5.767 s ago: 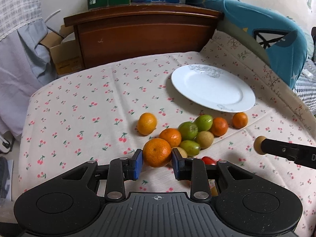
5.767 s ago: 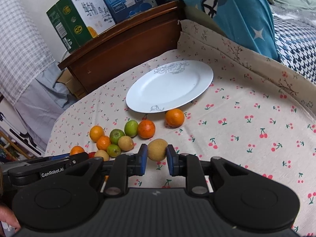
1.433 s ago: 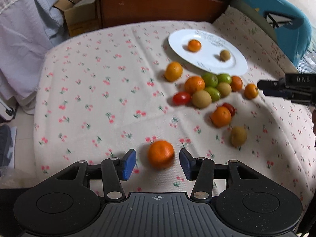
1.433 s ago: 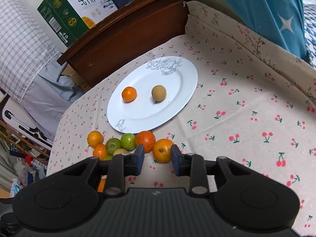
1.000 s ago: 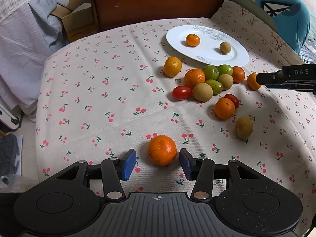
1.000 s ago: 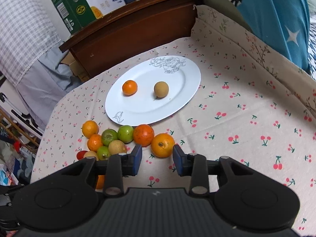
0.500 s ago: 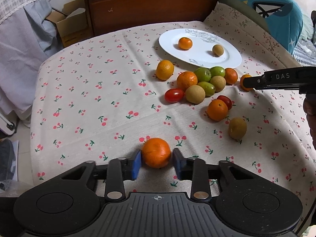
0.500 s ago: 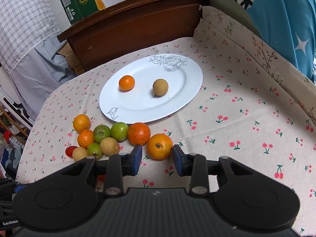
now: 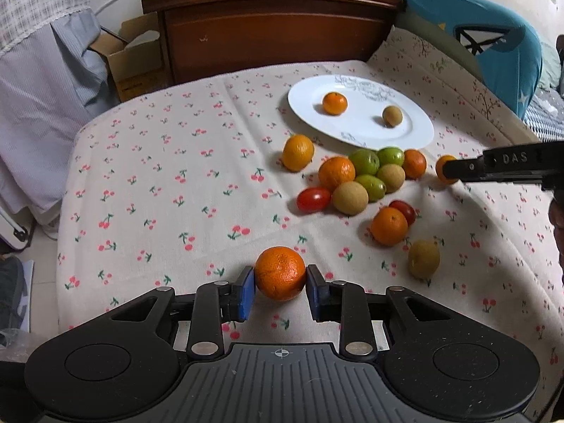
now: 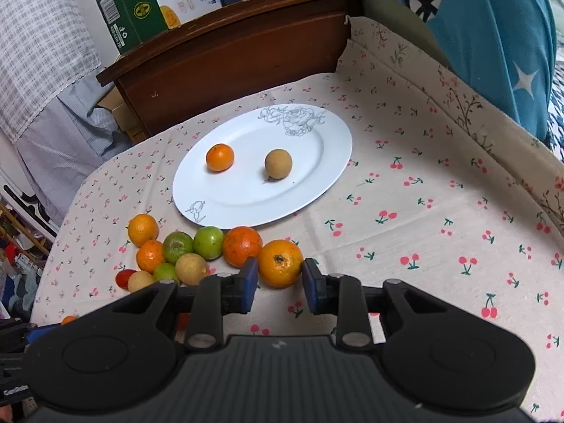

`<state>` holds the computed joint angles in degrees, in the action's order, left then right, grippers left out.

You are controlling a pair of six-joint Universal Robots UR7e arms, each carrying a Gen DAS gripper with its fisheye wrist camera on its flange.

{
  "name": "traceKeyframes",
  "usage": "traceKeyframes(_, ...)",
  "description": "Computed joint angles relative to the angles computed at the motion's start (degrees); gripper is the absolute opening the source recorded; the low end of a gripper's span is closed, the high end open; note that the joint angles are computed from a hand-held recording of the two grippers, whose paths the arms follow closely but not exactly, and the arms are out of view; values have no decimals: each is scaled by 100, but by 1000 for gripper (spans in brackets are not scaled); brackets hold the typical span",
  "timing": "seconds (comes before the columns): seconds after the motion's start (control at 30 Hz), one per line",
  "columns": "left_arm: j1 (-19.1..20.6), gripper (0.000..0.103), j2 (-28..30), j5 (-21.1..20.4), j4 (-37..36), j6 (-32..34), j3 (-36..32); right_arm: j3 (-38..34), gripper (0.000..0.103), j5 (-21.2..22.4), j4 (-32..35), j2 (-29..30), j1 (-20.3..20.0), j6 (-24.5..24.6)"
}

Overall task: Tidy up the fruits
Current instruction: 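Grasp a mandarin with left tool while right tool grasps another mandarin, then carry both mandarins onto the plate beside the first fruits and release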

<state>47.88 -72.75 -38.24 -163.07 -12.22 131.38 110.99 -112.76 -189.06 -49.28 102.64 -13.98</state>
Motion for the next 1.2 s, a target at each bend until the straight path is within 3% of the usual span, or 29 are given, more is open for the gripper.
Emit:
traceKeyframes(0.5, 126, 28, 410, -155, -986, 581, -467, 44, 28, 239, 47, -126, 172, 96)
traceKeyframes(0.9, 330, 28, 799, -447, -1121, 1080, -1161, -257, 28, 266, 216, -314, 236, 20)
traceKeyframes(1.2, 490, 28, 1299, -671, -1064, 1569, -1782, -613, 28, 194, 535, -220, 69, 454)
